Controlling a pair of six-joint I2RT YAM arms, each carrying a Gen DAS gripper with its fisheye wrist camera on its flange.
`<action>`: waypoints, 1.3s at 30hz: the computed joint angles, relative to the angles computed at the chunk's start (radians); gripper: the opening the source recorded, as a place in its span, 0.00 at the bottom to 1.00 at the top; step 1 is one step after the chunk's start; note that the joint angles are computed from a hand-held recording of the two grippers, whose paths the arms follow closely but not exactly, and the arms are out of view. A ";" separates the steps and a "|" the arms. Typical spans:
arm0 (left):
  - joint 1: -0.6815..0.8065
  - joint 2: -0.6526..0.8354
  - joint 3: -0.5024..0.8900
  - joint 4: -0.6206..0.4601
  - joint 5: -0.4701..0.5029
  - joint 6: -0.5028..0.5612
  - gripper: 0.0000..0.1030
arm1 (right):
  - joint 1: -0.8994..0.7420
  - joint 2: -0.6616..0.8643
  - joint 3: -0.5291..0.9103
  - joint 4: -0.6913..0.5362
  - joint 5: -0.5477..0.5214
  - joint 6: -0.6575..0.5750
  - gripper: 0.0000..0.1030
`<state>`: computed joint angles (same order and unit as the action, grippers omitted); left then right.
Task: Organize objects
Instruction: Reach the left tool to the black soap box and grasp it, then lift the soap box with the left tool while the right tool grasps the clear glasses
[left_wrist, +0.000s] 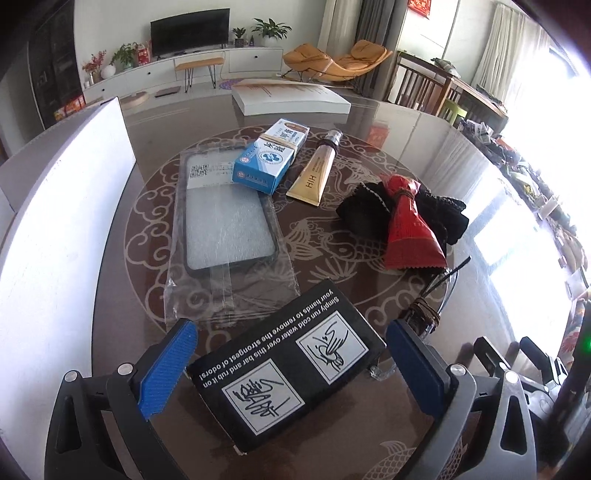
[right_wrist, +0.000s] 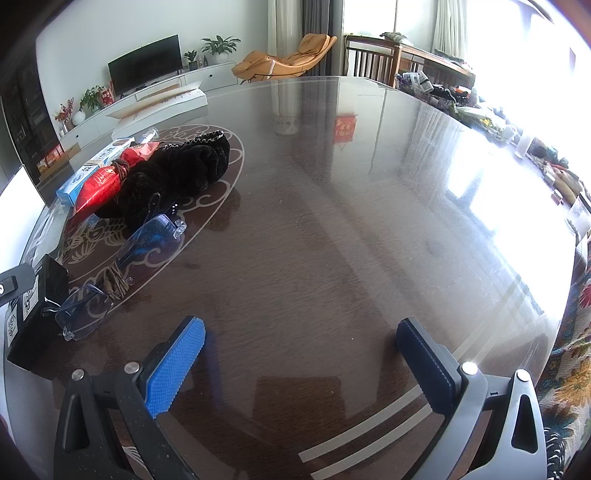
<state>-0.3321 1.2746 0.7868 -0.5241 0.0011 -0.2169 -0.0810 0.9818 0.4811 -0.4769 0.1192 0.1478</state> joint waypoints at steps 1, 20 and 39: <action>-0.007 -0.018 -0.014 -0.006 0.000 0.018 1.00 | 0.000 0.000 0.000 0.000 0.000 0.000 1.00; -0.055 0.014 -0.115 0.086 -0.125 0.026 0.82 | 0.002 0.002 -0.002 0.005 0.001 0.002 1.00; -0.073 -0.158 -0.230 0.033 -0.249 -0.169 0.86 | -0.005 0.003 -0.007 0.012 -0.009 -0.003 1.00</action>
